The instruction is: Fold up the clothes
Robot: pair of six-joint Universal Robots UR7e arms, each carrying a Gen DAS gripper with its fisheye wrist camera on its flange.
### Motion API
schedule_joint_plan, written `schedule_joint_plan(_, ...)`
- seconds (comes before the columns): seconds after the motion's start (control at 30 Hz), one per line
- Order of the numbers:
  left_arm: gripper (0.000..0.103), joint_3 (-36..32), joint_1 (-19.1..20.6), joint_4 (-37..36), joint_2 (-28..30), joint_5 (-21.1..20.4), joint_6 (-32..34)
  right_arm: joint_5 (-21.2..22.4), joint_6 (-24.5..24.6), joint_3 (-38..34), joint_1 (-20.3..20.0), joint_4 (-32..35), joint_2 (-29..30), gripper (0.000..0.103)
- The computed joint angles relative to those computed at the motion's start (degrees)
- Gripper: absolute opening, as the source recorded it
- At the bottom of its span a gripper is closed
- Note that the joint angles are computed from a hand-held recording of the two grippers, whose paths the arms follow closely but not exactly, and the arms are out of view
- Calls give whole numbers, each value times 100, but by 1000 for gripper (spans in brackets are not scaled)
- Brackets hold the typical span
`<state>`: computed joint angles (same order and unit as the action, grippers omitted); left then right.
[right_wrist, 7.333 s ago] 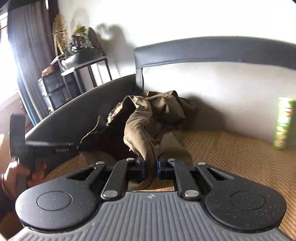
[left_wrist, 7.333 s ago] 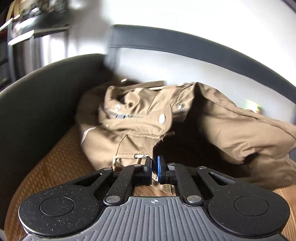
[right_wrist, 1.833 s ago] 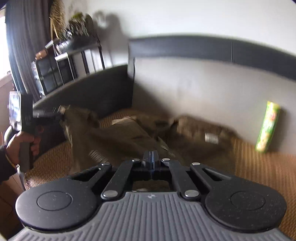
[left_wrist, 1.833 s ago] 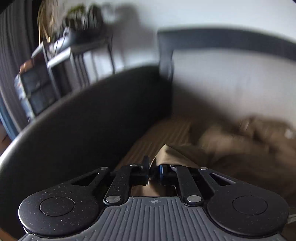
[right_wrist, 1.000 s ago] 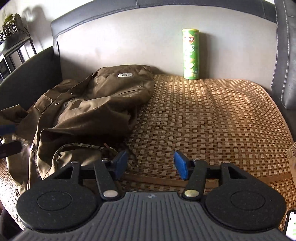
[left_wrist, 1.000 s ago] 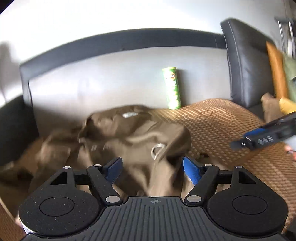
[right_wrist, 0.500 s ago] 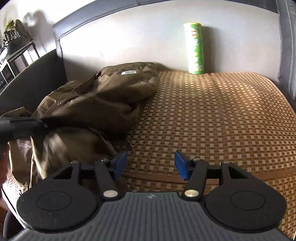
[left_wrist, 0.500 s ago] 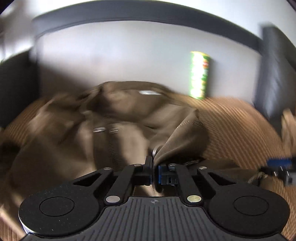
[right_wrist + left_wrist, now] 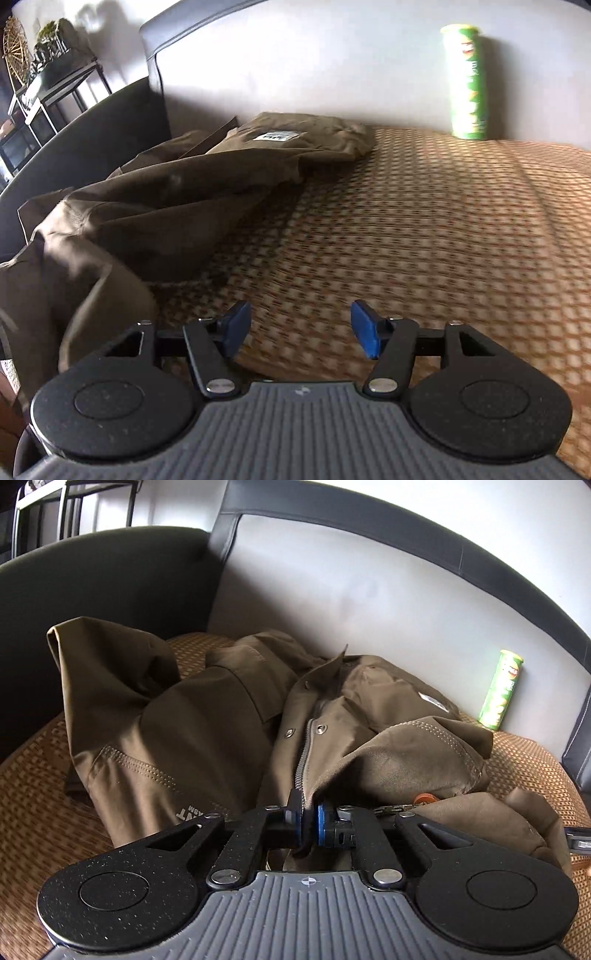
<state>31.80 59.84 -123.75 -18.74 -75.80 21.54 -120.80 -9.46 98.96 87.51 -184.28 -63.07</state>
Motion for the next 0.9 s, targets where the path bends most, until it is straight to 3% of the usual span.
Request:
schedule_joint_plan(0.2,4,-346,-45,242,186,-10,397,834,-108,-704,-190,134,675,66)
schedule_joint_plan(0.27,8,-621,0,474,288,-116,351,1176,-55,-893,-272,-28,861,71)
schedule_joint_plan(0.37,9,-867,46,678,389,-206,327,1767,870,-1044,-440,-282,955,73)
schedule_joint_plan(0.43,9,-648,32,519,291,-180,465,2195,1731,-966,-579,-644,935,73)
schedule_joint_plan(0.5,9,-426,14,353,193,-148,588,2452,2144,-961,-652,-795,926,73)
schedule_joint_plan(0.63,9,-136,-1,155,46,-143,677,2186,1843,-1495,-519,12,1113,68)
schedule_joint_plan(0.7,9,-11,-10,68,-12,-126,736,2023,1925,-1773,-457,511,1237,66)
schedule_joint_plan(0.73,9,16,-20,59,-24,-106,758,1961,1968,-1860,-429,643,1290,59)
schedule_joint_plan(0.77,9,42,-37,41,-32,-69,761,1929,1942,-1886,-406,640,1324,42)
schedule_joint_plan(0.8,9,72,-57,21,-43,-23,750,1902,1917,-1917,-387,652,1352,3)
schedule_joint_plan(0.9,9,193,-124,-37,-105,66,779,1640,1810,-1817,-263,445,1226,3)
